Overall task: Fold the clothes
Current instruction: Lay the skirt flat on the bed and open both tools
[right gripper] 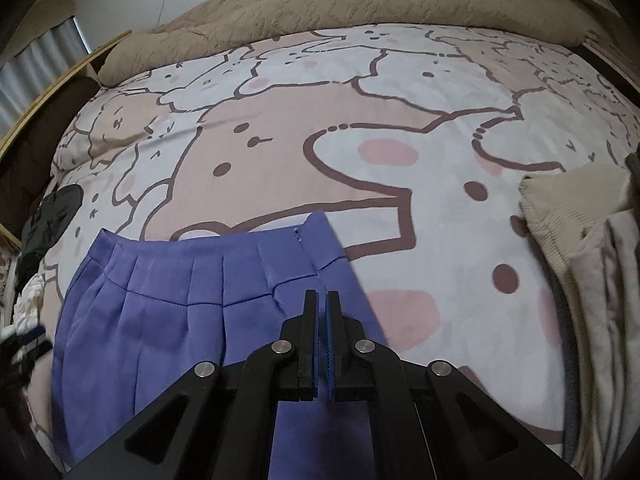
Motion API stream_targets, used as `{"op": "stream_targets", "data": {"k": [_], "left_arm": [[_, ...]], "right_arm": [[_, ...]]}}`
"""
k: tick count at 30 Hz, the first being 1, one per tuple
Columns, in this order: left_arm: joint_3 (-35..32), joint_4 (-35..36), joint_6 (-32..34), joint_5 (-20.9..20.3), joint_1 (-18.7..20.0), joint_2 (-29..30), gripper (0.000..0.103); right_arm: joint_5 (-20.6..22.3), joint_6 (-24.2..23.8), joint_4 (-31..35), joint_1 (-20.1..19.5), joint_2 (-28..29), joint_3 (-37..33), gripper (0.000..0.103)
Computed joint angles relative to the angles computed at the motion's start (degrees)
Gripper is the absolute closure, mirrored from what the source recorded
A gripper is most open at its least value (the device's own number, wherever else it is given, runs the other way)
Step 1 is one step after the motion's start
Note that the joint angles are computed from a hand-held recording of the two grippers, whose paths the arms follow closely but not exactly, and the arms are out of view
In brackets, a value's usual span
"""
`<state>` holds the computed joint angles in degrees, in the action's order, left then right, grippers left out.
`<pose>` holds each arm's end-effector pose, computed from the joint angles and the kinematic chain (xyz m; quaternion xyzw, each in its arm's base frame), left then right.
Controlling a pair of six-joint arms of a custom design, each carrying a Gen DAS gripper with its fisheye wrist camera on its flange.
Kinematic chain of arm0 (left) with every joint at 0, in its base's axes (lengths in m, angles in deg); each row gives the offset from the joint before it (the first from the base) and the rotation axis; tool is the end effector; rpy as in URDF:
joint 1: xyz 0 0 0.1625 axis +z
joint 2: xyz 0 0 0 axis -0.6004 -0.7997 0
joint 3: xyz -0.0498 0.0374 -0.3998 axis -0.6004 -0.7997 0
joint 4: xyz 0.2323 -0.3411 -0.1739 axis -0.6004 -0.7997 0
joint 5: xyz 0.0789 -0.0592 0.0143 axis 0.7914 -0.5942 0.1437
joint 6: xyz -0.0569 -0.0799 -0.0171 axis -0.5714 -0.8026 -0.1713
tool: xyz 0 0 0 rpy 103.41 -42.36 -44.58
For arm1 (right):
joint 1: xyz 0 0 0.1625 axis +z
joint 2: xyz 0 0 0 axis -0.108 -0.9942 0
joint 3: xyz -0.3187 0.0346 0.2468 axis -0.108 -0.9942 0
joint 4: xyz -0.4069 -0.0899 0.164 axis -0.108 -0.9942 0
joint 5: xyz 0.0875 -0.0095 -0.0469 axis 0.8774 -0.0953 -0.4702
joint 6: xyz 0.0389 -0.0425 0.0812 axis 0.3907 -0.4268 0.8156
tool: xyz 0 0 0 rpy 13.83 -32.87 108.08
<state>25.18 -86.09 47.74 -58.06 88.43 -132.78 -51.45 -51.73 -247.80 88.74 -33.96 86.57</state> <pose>-0.2425 -0.6263 0.0958 0.2327 0.9035 -0.1802 0.3116 0.0025 -0.6361 0.3371 -0.0117 -0.9047 0.2976 0.3047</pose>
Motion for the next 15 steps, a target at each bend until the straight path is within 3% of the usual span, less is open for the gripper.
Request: {"op": "stream_targets", "data": {"k": [2, 4, 5, 6, 10, 13, 14, 15], "left_arm": [[1.73, 0.29, -1.49, 0.37, -0.03, -0.98, 0.05], [2.58, 0.51, -3.32, 0.54, 0.25, -1.29, 0.05], [3.0, 0.62, -4.24, 0.61, 0.39, -1.43, 0.05], [3.25, 0.38, -4.54, 0.44, 0.5, -1.54, 0.05], [3.83, 0.37, -5.43, 0.33, 0.78, -1.71, 0.05], [4.29, 0.79, -5.66, -0.16, 1.01, -2.03, 0.05], [4.46, 0.93, -5.77, -0.24, 1.07, -2.12, 0.05], [4.77, 0.66, -5.63, -0.11, 1.04, -2.17, 0.05]], "right_arm": [[-0.07, 0.42, 0.28, -0.09, 0.82, -0.57, 0.1], [-0.42, 0.1, 0.55, -0.09, 1.78, -1.29, 0.078], [-0.59, -0.18, 0.59, -0.08, 2.18, -1.55, 0.027], [-0.86, -0.38, 0.38, -0.03, 2.47, -1.63, 0.0], [-3.66, -3.98, -3.97, 0.41, 4.91, -2.07, 0.0], [-4.78, -2.72, -0.4, -0.06, 5.59, -3.47, 0.0], [-5.21, -2.59, 0.7, -0.21, 5.81, -3.91, 0.004], [-5.82, -3.16, 1.57, -0.32, 6.01, -4.26, 0.026]]}}
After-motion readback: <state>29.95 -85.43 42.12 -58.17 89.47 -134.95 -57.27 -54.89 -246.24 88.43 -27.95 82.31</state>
